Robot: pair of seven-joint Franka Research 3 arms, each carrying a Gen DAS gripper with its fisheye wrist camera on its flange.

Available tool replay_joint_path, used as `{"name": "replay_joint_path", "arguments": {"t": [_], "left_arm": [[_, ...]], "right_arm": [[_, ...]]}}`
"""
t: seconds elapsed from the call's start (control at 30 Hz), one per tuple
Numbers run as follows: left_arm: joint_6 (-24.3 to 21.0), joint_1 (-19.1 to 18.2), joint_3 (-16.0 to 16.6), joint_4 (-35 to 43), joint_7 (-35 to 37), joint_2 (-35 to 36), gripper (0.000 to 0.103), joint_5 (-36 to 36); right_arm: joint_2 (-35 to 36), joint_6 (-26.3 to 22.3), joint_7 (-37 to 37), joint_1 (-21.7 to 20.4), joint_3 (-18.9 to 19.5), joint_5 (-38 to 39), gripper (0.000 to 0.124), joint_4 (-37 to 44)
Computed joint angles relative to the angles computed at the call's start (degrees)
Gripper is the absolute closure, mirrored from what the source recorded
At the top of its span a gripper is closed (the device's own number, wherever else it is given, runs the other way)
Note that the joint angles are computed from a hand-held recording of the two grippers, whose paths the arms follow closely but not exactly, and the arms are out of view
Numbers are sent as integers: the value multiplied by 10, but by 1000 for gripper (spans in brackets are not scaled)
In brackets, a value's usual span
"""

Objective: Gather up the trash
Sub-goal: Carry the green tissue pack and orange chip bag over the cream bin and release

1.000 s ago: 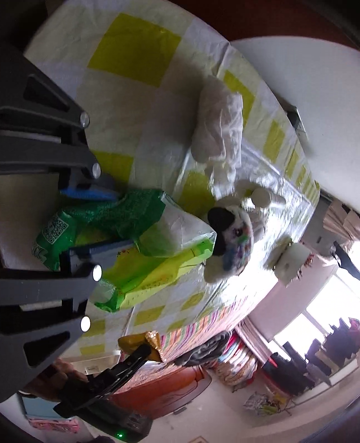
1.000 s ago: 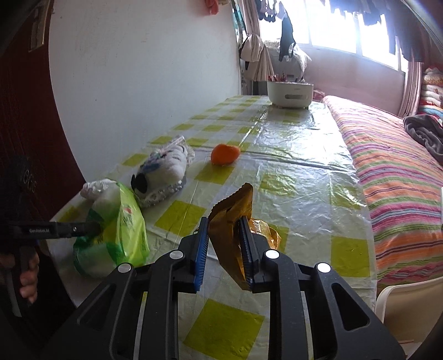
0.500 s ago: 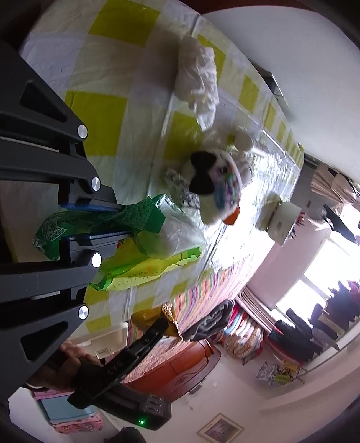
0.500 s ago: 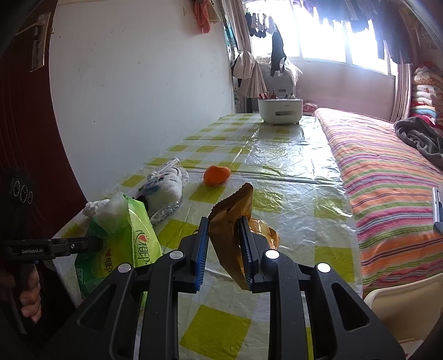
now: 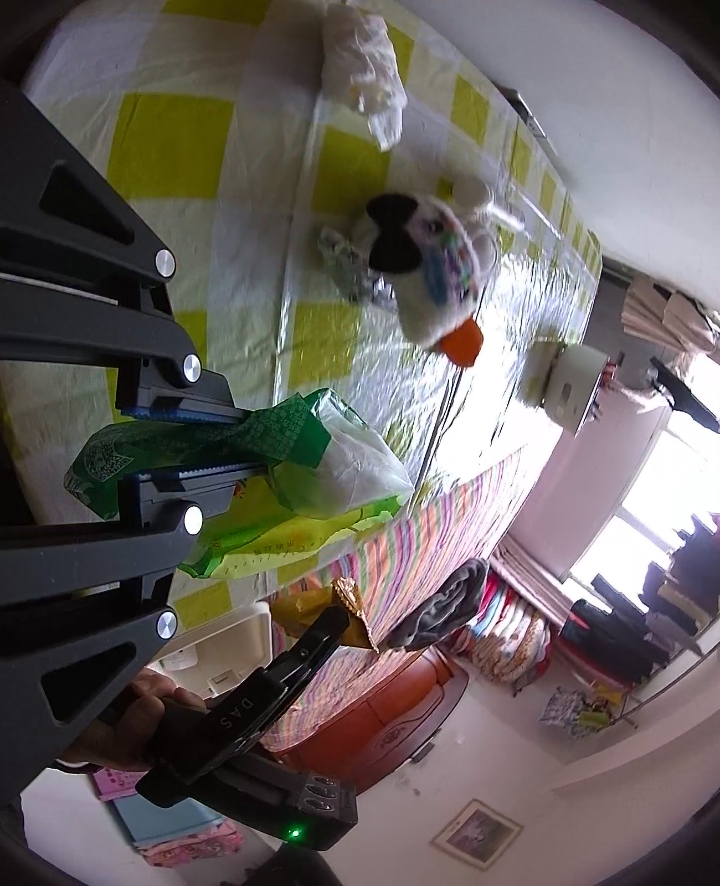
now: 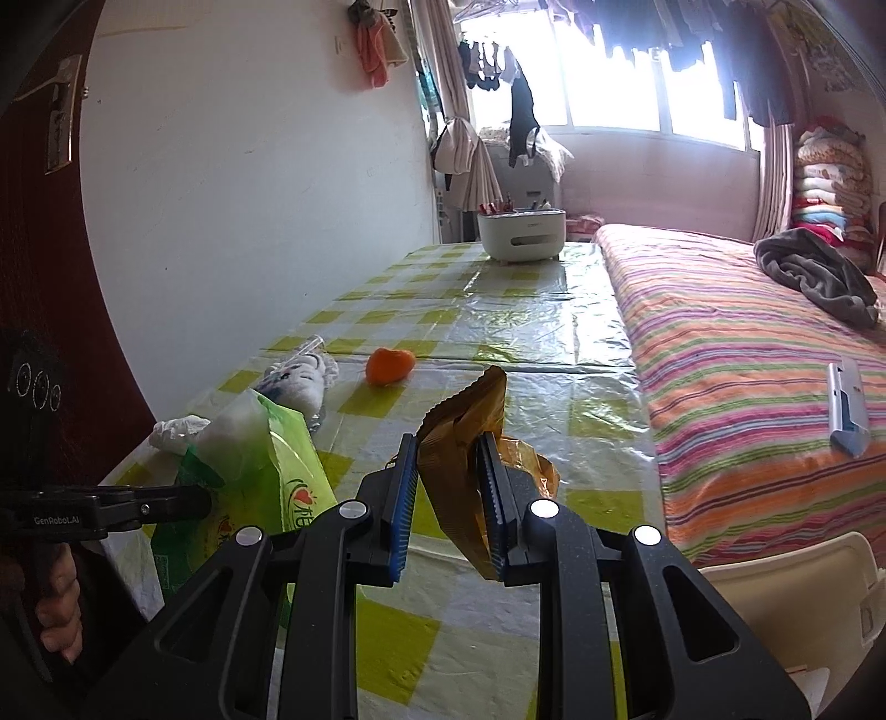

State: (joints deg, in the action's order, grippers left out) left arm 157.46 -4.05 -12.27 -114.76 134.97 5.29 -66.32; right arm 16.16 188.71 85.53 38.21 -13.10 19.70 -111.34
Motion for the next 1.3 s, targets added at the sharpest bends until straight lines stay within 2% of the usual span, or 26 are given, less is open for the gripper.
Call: {"name": "replay_joint_path", "arguments": {"t": [0.17,0.2,0.27,0.33,0.37,0.43,0.47,0.7,0.87,1.2,1.3], "left_arm": [[-6,-7,-7,14,-2,8,91,11],[-7,-7,-9,17,-1,9,91,12],[-11,-9,-12,23,-1,12,91,14],[-13,-12,-16,30,-1,17,91,20],[-15,-12,-17,33,-2,18,91,22],[-16,-15,-21,40,-4,22,91,28],[-17,-16,-23,44,-6,25,91,32],[-25,-23,-39,70,-21,44,91,64],[-34,-29,-53,90,-28,59,91,87],[-41,-41,-83,134,-40,90,91,130],[-43,-44,-89,148,-47,100,91,146]], "right_arm": [[-12,14,-6,41,-47,21,102,-22],[-15,16,-10,41,-47,27,102,-26],[-19,21,-21,65,-74,46,102,-35],[-26,27,-35,70,-80,64,102,-44],[-29,30,-43,86,-97,78,102,-49],[-36,37,-58,90,-101,97,102,-58],[-37,39,-68,107,-118,113,102,-61],[-61,63,-145,154,-165,214,102,-91],[-83,87,-193,146,-157,275,102,-113],[-123,144,-242,90,-104,351,102,-157],[-132,163,-274,75,-87,394,102,-163]]}}
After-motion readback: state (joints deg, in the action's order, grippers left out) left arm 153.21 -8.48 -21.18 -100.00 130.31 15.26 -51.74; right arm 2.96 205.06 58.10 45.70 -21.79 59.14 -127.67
